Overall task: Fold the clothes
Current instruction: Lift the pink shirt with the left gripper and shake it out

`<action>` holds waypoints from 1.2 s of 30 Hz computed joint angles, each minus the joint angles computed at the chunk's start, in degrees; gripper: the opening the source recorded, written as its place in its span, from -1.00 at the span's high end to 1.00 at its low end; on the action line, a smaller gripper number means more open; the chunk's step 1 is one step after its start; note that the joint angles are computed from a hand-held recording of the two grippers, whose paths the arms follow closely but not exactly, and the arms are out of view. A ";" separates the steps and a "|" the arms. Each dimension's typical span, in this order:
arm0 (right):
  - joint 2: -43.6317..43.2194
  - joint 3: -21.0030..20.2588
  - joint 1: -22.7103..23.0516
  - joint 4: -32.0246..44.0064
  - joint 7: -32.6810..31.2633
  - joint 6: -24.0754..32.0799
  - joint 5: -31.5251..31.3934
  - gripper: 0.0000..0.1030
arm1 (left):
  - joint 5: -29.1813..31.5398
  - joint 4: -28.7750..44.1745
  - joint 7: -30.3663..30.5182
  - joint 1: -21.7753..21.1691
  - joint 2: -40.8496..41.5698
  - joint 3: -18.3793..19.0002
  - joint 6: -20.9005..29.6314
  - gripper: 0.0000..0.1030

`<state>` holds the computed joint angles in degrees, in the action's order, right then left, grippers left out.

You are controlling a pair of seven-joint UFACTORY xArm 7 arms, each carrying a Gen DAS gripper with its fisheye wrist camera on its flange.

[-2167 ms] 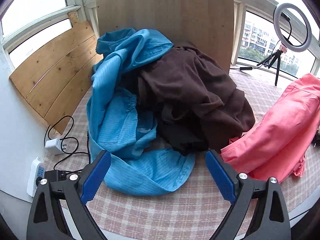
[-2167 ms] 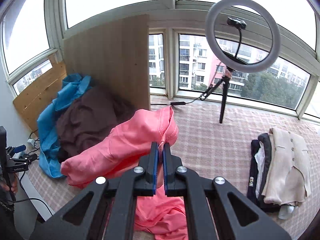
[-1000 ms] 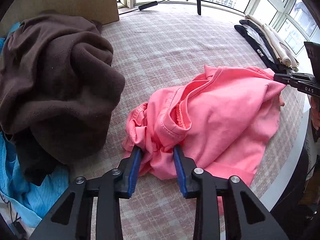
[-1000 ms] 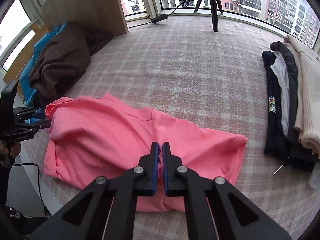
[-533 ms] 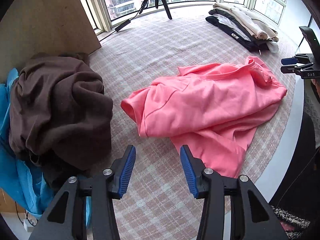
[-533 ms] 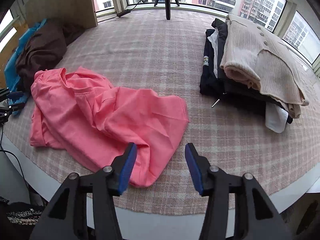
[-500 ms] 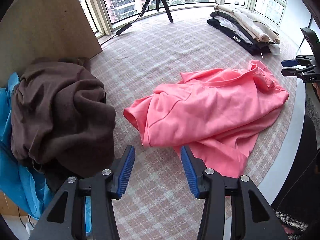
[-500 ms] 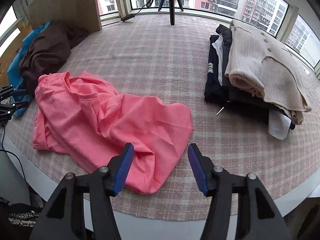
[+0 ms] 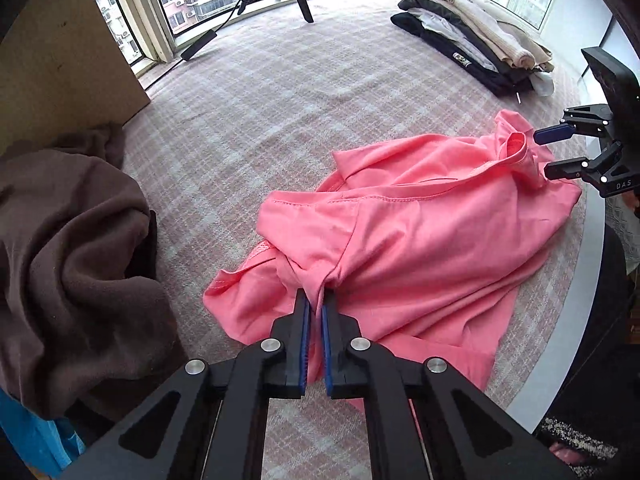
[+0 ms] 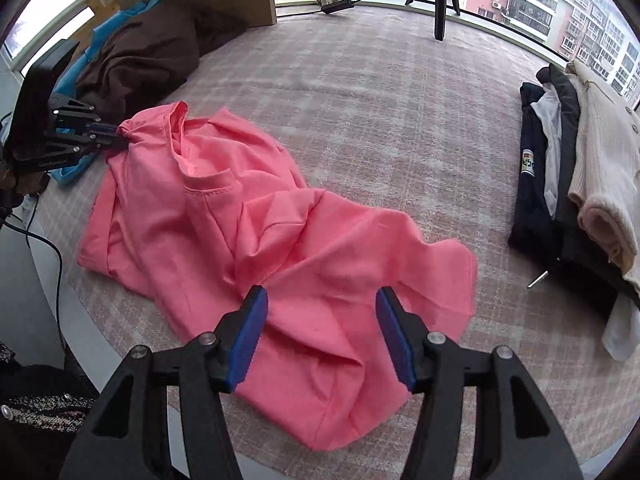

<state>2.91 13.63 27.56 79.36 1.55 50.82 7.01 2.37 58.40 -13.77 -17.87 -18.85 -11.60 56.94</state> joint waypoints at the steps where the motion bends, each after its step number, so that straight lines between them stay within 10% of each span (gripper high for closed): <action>1: -0.63 0.04 -0.11 -0.52 -1.21 -1.03 1.36 -0.10 | -0.28 -0.64 -0.15 -0.01 -1.23 0.18 -0.25 0.91; 9: 11.47 0.08 2.15 10.97 -2.94 1.75 -6.32 -0.23 | 1.90 -3.10 -4.70 1.85 -5.12 -0.71 -1.23 0.91; 11: 12.37 -0.17 2.28 12.24 -2.16 3.34 -4.92 0.78 | 2.94 -3.77 -6.32 2.36 -6.51 -1.13 -1.55 0.92; 18: 2.51 -1.12 2.96 12.56 7.79 -3.52 -11.19 0.82 | 9.26 7.16 -6.99 5.71 -7.94 -2.33 0.90 0.93; 28: 9.97 -3.18 10.71 52.59 15.23 11.16 -31.30 0.82 | 21.29 37.29 -2.77 11.66 -6.03 -8.35 7.74 0.93; 36: 3.94 -1.23 16.42 54.71 16.90 13.22 -37.36 0.84 | 21.51 45.51 0.16 15.32 -9.00 -11.89 11.28 0.93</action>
<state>6.85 12.41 43.98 134.07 18.45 64.04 -30.35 23.89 103.90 -13.60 -2.56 -27.85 -23.49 68.22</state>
